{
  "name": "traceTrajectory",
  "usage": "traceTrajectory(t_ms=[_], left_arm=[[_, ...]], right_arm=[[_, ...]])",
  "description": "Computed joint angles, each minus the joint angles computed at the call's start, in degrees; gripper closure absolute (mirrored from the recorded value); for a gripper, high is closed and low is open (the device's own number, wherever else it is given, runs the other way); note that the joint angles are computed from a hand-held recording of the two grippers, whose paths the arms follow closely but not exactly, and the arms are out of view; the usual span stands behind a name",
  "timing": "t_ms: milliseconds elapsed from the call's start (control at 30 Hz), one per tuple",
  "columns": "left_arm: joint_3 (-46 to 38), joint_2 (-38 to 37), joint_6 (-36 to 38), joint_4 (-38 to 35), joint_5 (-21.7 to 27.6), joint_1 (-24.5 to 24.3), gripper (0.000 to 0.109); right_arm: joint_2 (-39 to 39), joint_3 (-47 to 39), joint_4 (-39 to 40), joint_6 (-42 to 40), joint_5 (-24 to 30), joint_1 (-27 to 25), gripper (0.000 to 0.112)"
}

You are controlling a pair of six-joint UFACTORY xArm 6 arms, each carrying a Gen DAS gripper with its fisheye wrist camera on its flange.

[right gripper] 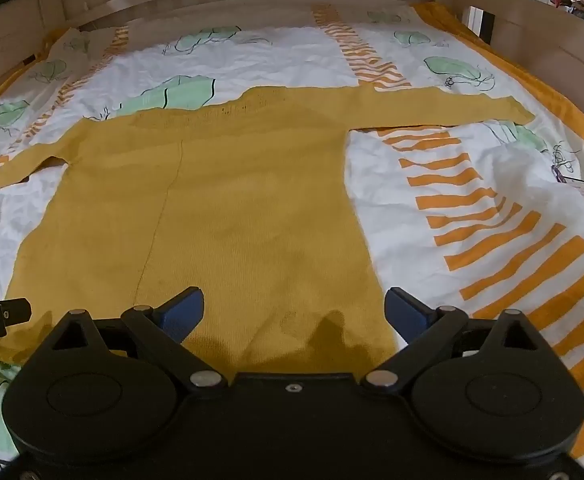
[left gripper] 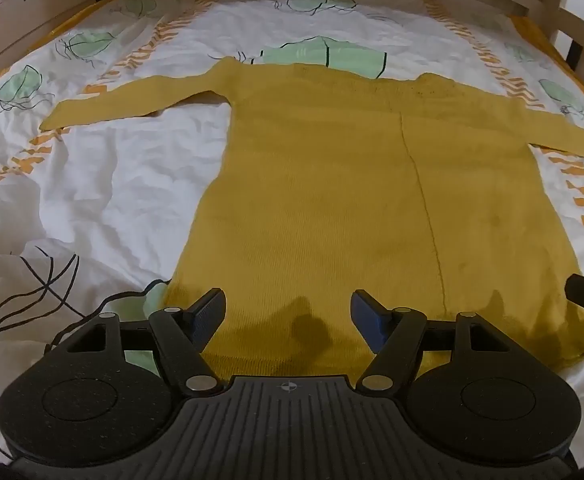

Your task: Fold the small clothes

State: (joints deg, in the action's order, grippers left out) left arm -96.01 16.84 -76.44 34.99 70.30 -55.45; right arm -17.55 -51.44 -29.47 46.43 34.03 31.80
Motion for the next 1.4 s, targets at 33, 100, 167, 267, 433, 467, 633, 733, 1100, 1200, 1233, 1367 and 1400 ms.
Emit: traceTrajectory(t_ms=[33, 100, 167, 267, 433, 467, 633, 733, 1100, 1200, 1233, 1367, 1400], left_arm=[[0.09, -0.06, 0.00, 0.00, -0.04, 0.00, 0.041], [0.12, -0.05, 0.04, -0.17, -0.14, 0.11, 0.041], [0.02, 0.06, 0.19, -0.50, -0.29, 0.34, 0.041], [-0.15, 0.24, 0.48, -1.08, -0.46, 0.69, 0.041], [-0.40, 0.51, 0.70, -1.60, -0.70, 1.22, 0.041], [-0.49, 0.60, 0.77, -1.64, -0.72, 1.33, 0.041], [-0.63, 0.81, 1.34, -1.91, -1.21, 2.14, 0.041], [-0.95, 1.13, 1.75, -2.12, -1.54, 2.79, 0.041], [-4.37, 3.93, 5.69, -3.49, -2.78, 5.57, 0.041], [-5.78, 4.96, 6.98, -3.93, -3.34, 6.48, 0.041], [-6.52, 5.45, 7.39, -4.05, -3.47, 6.81, 0.041], [-9.84, 7.66, 9.66, -4.72, -4.22, 8.32, 0.041], [-11.00, 8.41, 10.34, -4.76, -4.19, 8.61, 0.041]], right_arm=[[0.04, -0.05, 0.05, -0.07, 0.03, 0.05, 0.015], [0.26, -0.32, 0.22, -0.32, 0.30, 0.15, 0.015], [0.62, -0.70, 0.59, -0.92, 0.52, 0.16, 0.015], [1.25, -0.80, 0.47, -1.23, 0.12, 0.00, 0.015], [2.92, -2.83, 1.88, -3.10, 1.52, -0.02, 0.015], [3.24, -3.07, 1.71, -3.07, 1.40, -0.09, 0.015], [5.08, -4.94, 2.22, -4.12, 2.16, -0.39, 0.015], [6.36, -5.85, 0.58, -3.50, 1.49, -0.80, 0.015], [12.02, -11.83, 5.30, -7.79, 0.28, -2.35, 0.015], [13.67, -13.47, 6.48, -9.16, -0.45, -2.74, 0.015], [14.31, -14.20, 6.79, -9.86, -0.55, -2.88, 0.015], [17.38, -17.91, 11.85, -15.24, 0.28, -3.69, 0.015], [18.47, -19.36, 13.25, -16.63, 0.67, -3.99, 0.015]])
